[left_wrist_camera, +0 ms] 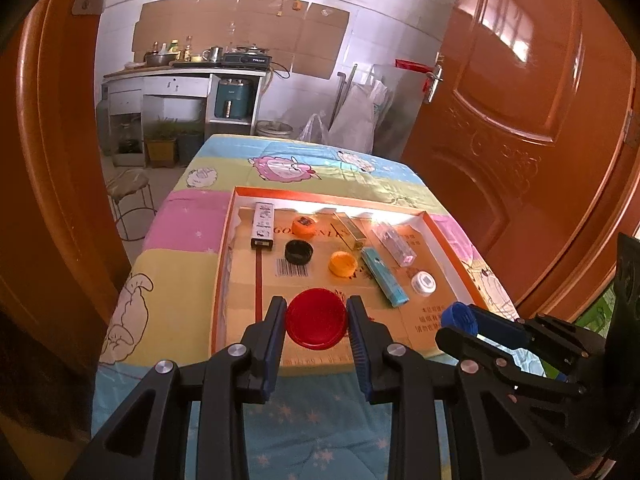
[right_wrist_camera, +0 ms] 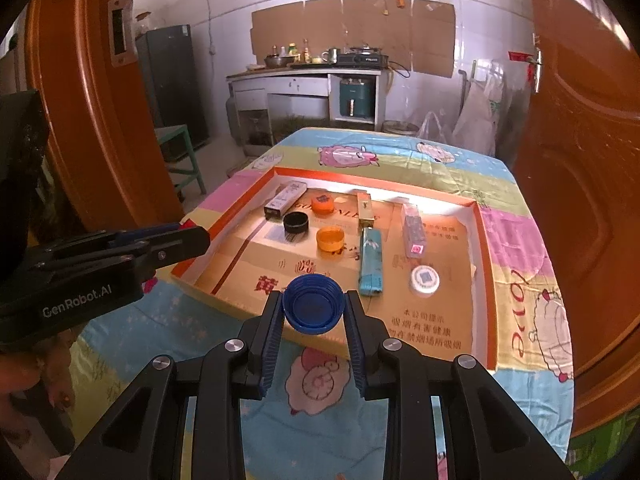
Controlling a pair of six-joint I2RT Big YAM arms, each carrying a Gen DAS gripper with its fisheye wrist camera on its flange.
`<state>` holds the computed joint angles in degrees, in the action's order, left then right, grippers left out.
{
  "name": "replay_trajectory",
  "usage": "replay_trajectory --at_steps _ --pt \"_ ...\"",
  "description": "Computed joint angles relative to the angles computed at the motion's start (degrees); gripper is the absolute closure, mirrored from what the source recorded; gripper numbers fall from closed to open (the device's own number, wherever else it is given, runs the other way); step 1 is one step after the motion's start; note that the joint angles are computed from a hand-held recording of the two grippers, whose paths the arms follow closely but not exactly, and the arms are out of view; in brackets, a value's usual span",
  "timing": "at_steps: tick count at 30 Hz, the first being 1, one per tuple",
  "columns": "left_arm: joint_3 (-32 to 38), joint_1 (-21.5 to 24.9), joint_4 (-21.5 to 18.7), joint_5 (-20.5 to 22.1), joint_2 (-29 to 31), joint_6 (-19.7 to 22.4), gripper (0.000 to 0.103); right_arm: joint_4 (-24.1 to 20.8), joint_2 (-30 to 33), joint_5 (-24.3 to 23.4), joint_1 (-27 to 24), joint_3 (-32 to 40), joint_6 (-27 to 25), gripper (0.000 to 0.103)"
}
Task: Organize rigid objects
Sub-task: 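Carry the blue cap and red cap over the cardboard tray with both tools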
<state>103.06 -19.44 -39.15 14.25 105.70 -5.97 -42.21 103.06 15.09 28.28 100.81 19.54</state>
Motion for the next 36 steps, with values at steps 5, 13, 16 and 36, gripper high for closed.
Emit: replay_trajectory --at_steps 5,13,16,36 --pt "3.01 0.35 -0.87 0.11 2.21 -0.84 0.072 -0.53 1.80 -0.71 -0.66 2.59 -0.39 0.072" --pt "8.16 0.56 -3.05 0.05 6.42 -1.47 0.072 -1.13 5.21 -2.55 -1.83 6.67 -1.05 0.072" --pt "10.14 0.66 -3.95 -0.09 8.07 -1.88 0.072 -1.41 6.57 -3.41 -2.25 8.18 -1.16 0.072" --pt "19.26 0.95 -8.75 -1.51 15.43 -1.72 0.072 -3.42 13.79 -7.54 -4.15 15.98 -1.83 0.072"
